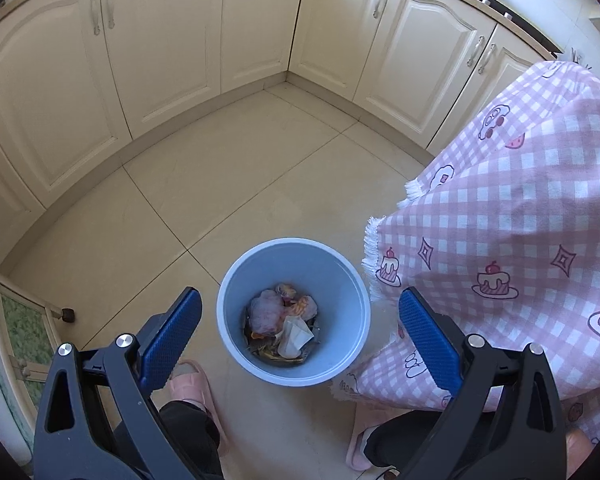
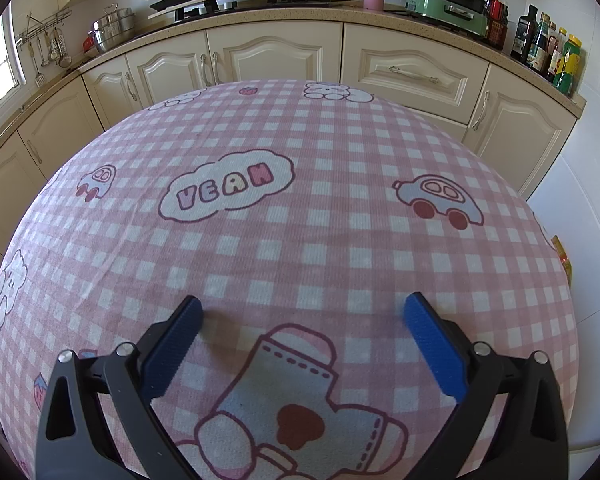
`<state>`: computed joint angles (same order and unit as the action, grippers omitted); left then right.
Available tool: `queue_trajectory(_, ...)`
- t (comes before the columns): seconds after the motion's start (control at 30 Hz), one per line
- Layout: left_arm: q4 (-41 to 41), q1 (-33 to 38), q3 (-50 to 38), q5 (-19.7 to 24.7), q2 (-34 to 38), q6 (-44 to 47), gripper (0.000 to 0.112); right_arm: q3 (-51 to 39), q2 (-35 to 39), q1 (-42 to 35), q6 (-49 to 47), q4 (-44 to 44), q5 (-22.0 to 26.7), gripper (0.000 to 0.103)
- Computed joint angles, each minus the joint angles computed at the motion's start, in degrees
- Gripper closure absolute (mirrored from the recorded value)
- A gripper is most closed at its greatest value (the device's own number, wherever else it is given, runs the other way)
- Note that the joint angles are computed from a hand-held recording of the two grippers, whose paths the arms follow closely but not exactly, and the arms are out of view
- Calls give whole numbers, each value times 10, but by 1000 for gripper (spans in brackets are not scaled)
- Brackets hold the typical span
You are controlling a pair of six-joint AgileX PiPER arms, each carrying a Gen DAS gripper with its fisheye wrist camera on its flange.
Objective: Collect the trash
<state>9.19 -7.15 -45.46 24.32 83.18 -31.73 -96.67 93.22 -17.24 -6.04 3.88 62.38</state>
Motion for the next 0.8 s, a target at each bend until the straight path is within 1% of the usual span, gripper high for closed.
queue_trajectory(0.13,-2,1,2,-3,-2,6,17,2,-1,1,1,0,0,5)
queue_trajectory(0.23,-18,6,7,-10,-5,24,17,1,0,0,0,0,0,5)
queue_trajectory(0.4,-18,1,11,-17,-8,23,17,2,-1,1,1,0,-1,5)
queue_trajectory(0.7,-13,-2,11,-17,-10,17,17,1,0,0,0,0,-1,5)
queue_trajectory(0.8,-27,1,10,-18,-8,32,17,1,0,0,0,0,-1,5)
